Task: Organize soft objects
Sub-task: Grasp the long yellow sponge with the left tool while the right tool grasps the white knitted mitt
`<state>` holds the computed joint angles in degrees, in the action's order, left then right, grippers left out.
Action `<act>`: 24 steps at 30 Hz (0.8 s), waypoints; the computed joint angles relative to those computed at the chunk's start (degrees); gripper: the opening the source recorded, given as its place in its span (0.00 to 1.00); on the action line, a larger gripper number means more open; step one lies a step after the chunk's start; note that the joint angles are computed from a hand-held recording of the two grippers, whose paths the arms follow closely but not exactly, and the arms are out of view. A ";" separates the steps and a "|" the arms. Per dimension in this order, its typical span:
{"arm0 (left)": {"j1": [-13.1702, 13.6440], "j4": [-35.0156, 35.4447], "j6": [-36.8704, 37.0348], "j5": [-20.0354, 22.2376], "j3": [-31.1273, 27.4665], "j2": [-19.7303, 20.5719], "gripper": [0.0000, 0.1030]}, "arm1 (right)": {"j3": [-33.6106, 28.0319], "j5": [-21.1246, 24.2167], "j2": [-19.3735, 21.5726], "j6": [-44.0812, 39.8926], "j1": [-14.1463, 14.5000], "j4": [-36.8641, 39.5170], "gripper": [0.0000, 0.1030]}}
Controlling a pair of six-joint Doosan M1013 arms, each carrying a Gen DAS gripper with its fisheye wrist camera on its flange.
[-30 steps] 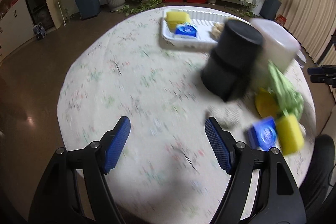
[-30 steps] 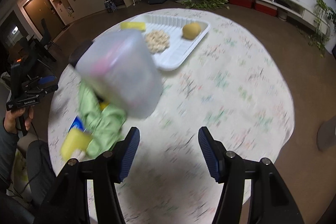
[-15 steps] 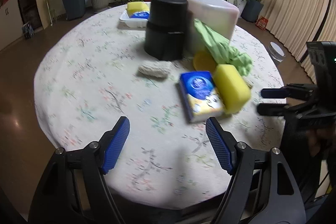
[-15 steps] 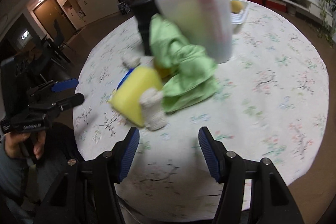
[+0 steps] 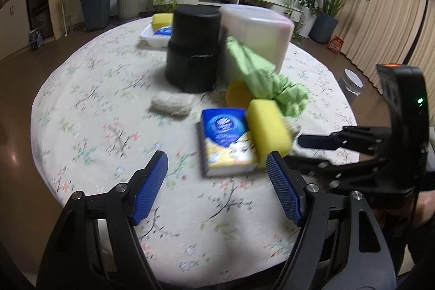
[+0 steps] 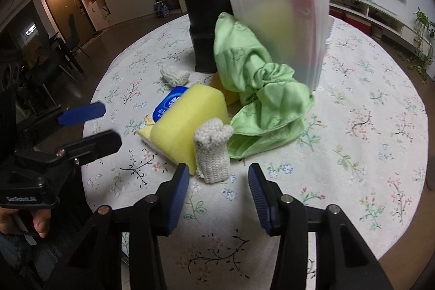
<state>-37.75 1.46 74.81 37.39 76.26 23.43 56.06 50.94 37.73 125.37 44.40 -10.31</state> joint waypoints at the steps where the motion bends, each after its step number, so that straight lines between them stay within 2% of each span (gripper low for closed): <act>1: -0.10 -0.27 0.68 0.44 -0.73 0.41 0.72 | -0.12 -0.37 0.16 -0.26 -0.08 0.52 0.46; 6: -0.60 -0.30 2.24 2.51 -3.21 2.04 0.72 | -0.87 -1.39 0.95 -2.51 -0.12 1.71 0.44; 11: -0.87 0.19 4.23 5.85 -6.71 4.60 0.72 | -1.25 -1.65 1.58 -3.44 -0.26 1.96 0.29; 17: -1.39 1.82 5.85 10.98 -10.94 7.62 0.72 | 1.81 -2.95 -0.47 -2.80 -0.53 3.58 0.28; 20: -2.31 5.49 5.45 11.44 -11.24 8.00 0.71 | 2.77 -2.54 -1.30 -1.09 -0.37 2.68 0.28; 24: -2.63 6.18 4.65 10.89 -11.44 8.12 0.50 | 3.73 -1.03 -1.98 1.86 0.11 1.20 0.28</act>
